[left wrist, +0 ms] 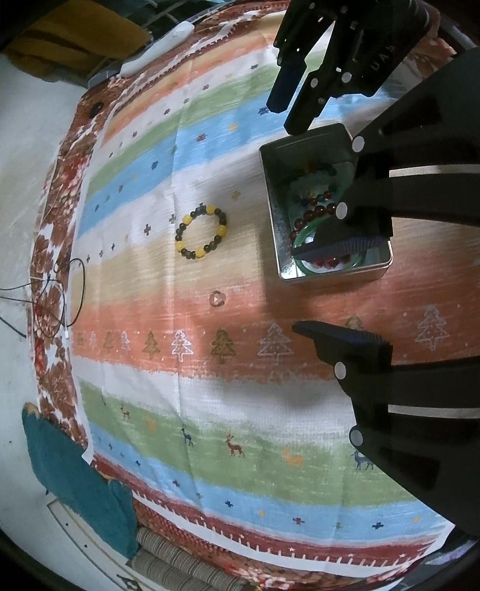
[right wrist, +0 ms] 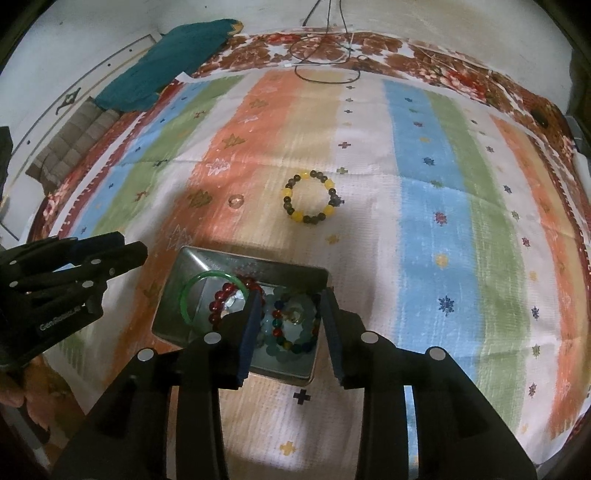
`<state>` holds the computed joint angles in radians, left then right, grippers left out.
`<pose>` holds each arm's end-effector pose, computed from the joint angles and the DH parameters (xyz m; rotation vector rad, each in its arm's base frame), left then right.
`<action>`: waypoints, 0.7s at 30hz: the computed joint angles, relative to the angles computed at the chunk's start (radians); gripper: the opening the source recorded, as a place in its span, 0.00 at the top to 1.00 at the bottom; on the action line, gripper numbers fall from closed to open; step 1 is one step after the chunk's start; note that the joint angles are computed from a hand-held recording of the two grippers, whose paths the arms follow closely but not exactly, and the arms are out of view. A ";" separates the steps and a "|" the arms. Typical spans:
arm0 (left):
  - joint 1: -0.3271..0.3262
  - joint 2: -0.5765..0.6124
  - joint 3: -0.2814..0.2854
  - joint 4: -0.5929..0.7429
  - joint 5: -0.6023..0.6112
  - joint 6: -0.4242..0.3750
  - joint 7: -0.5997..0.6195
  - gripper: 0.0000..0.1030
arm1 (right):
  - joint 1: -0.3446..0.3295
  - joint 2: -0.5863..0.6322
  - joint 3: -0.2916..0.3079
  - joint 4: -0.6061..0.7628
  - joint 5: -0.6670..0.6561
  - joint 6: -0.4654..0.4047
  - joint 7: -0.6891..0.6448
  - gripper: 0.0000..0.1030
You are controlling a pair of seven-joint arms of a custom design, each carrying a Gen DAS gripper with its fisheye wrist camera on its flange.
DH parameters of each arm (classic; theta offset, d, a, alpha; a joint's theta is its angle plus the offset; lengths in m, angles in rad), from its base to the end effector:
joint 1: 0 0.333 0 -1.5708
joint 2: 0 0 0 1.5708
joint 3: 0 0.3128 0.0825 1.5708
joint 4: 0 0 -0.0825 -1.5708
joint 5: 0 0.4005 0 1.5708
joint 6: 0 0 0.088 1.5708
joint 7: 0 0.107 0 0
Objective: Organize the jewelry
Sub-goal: 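Open both tools to drop the bangle and earring into the tin, then move both open tools to the small ring and yellow-black bead bracelet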
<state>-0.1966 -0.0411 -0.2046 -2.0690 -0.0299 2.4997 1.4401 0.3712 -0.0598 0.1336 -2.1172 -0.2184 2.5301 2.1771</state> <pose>0.5451 -0.2323 0.4904 -1.7507 2.2601 -0.6063 0.5089 0.2850 0.4801 -1.9547 1.8609 -0.3795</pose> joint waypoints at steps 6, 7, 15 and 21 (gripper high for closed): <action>0.004 0.019 0.002 0.023 0.009 -0.003 -0.016 0.66 | -0.005 0.022 -0.005 0.028 -0.016 -0.014 0.011 0.58; 0.005 0.025 0.003 0.030 0.016 -0.002 -0.024 0.61 | -0.006 0.028 -0.007 0.035 -0.016 -0.016 0.010 0.58; 0.011 0.094 0.008 0.103 0.079 -0.029 -0.084 0.49 | -0.012 0.087 -0.025 0.099 -0.005 -0.050 -0.007 0.52; 0.010 0.135 0.012 0.152 0.118 -0.039 -0.090 0.36 | -0.013 0.117 -0.036 0.134 -0.025 -0.075 0.004 0.46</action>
